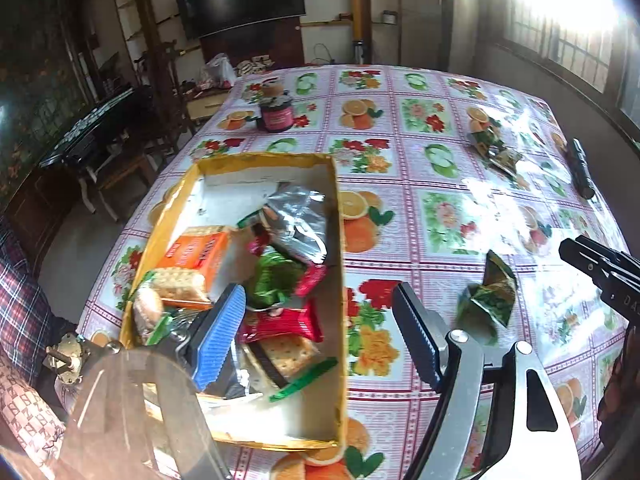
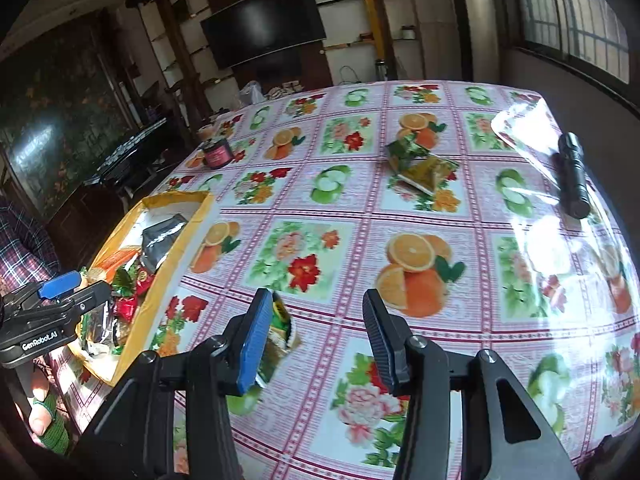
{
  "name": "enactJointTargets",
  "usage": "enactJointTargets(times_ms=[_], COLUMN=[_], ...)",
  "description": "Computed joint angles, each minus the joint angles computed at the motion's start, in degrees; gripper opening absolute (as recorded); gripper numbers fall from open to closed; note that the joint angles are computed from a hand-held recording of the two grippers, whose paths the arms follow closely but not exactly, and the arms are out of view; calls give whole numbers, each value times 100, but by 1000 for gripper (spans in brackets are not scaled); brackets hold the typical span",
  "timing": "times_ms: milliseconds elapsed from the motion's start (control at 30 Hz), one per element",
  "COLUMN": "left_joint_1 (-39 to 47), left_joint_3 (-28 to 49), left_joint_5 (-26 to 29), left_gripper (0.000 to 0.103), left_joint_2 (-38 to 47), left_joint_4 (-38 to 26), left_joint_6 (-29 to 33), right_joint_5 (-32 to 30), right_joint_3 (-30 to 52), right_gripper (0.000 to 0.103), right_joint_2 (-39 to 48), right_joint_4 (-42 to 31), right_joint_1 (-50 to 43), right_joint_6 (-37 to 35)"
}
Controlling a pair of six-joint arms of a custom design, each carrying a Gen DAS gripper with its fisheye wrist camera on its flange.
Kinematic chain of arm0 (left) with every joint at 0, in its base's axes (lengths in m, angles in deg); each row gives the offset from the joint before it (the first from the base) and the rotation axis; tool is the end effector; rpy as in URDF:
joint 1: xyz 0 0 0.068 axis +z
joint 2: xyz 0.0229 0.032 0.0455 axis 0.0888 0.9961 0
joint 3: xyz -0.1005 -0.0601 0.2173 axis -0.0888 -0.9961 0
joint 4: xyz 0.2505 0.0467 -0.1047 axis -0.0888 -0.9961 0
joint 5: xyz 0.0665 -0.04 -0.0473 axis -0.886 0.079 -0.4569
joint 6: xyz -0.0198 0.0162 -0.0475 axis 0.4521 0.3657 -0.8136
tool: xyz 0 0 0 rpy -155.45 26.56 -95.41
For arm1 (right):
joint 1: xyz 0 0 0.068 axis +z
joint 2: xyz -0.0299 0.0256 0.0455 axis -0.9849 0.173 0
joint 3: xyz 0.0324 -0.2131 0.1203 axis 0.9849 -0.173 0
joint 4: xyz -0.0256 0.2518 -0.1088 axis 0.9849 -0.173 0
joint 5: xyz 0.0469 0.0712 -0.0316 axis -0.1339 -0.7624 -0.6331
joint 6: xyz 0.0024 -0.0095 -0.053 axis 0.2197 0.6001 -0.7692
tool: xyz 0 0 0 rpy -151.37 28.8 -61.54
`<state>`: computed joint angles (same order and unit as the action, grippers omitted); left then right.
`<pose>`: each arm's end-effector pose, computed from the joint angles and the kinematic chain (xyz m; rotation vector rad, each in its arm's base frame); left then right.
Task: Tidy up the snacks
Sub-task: 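Withdraw both grippers from the tray toward the remaining snacks, then grasp a green pea bag with the left gripper while the right grasps the yellow wafer pack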
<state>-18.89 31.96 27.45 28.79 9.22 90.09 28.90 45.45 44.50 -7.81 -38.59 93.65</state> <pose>0.3299 -0.1493 0.1742 0.7876 2.3261 -0.1678 0.2080 0.1562 0.1508 0.5946 2.2537 0.0574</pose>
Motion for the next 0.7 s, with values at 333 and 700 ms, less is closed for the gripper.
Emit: enactJointTargets(times_ms=[333, 700], left_joint_1=[-1045, -1396], left_joint_3=[-3, 602], left_joint_5=[-169, -176], left_gripper=[79, 79], left_joint_2=[75, 833], left_joint_4=[-71, -290], left_joint_6=[-19, -121], right_joint_5=[7, -806], right_joint_3=[-883, -874], right_gripper=[47, 50], right_joint_2=[-1125, -957], right_joint_4=[-260, 443], right_joint_1=[-301, -1699], right_joint_6=[231, -1095])
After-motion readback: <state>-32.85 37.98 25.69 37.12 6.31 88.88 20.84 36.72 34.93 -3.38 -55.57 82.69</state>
